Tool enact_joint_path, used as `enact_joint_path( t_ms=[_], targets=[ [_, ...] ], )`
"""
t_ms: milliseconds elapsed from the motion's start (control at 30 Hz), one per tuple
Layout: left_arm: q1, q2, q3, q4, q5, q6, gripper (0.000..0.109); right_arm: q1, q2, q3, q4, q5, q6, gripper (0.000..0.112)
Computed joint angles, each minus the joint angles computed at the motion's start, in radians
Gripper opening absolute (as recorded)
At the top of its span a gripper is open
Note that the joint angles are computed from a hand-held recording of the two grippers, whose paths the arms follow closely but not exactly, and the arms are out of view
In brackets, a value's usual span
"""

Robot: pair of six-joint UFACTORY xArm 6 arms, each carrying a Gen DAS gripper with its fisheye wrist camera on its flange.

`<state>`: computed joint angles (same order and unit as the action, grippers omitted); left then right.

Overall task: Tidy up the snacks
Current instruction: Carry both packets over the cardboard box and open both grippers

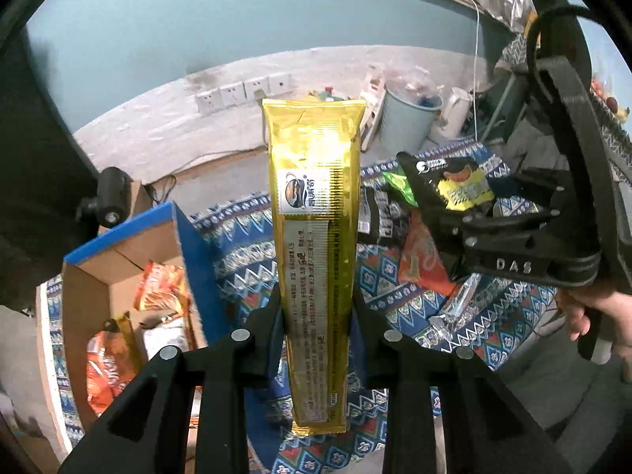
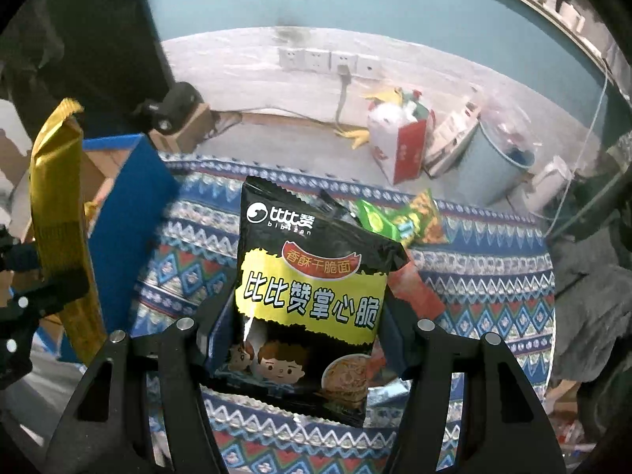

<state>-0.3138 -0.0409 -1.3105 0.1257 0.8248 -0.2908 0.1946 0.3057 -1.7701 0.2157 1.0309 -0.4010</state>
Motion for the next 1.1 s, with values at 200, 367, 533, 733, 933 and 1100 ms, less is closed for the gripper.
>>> enact_joint_path(
  t_ms=[200,367,533,733,933,1100],
  targets=[
    [0.028,-0.043,0.013,0.026,0.001,-0.014,0.029,0.033,-0.005,-0.017,0.024,0.0,-0.013,0.062],
    [0.058,-0.084,0.042,0.037,-0.002,-0.015,0.029,0.064,-0.007,-0.025,0.027,0.004,-0.012,0.062],
    [0.091,-0.124,0.079,0.052,-0.003,-0.027,0.029,0.104,0.004,-0.05,0.031,0.012,-0.003,0.062],
    [0.149,-0.176,0.142,0.054,-0.012,-0.033,0.029,0.158,0.025,-0.092,0.034,0.028,0.007,0.062],
    [0.208,-0.21,0.199,0.042,-0.017,-0.025,0.029,0.219,0.058,-0.141,0.032,0.046,0.023,0.062],
    [0.26,-0.234,0.252,0.031,-0.02,-0.016,0.029,0.265,0.1,-0.194,0.031,0.065,0.036,0.062]
  ],
)
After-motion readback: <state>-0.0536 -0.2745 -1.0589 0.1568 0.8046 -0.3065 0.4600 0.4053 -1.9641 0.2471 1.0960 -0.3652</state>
